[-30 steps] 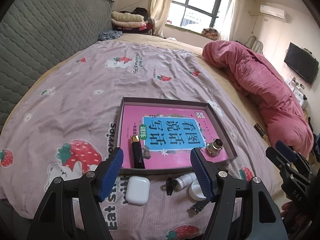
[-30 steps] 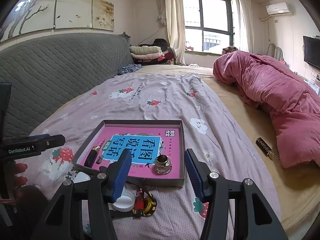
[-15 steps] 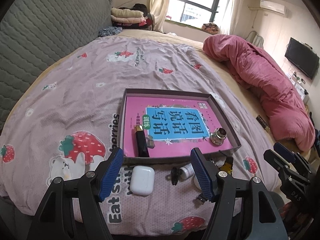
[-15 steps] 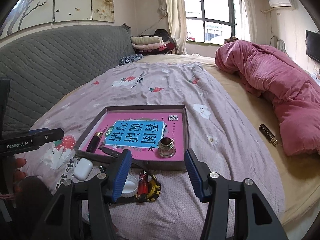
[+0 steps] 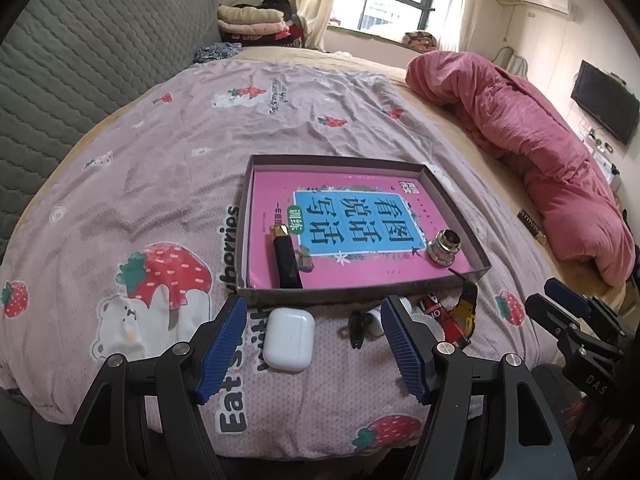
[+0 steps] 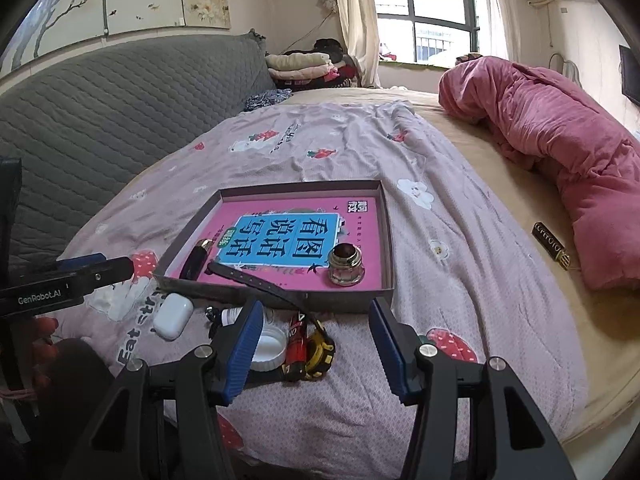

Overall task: Organize rigid objects
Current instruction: 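Move both open tools toward the white earbuds case and the yellow-faced watch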

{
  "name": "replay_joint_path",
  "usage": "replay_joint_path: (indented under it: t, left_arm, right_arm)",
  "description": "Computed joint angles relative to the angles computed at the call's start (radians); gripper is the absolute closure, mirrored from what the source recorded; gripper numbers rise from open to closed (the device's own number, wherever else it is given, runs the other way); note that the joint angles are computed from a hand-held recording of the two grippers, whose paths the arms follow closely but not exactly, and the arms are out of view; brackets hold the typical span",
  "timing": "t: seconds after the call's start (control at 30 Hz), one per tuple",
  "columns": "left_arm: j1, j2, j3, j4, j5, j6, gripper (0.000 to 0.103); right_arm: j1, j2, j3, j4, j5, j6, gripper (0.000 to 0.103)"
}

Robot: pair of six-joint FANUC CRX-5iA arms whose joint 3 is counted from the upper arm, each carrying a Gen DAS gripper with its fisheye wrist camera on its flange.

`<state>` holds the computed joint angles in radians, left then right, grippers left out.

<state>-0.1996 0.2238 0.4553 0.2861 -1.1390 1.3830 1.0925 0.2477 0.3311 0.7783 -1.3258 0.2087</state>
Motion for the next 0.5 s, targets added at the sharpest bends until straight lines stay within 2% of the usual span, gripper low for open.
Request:
replay_joint_path:
  t: [0.5]
  left_arm:
    - [-0.013, -0.001, -0.018, -0.038, -0.026, 0.031, 0.032]
  right_arm:
    - [-0.003, 0.016, 0.011, -0.060, -0.004, 0.015, 0.048]
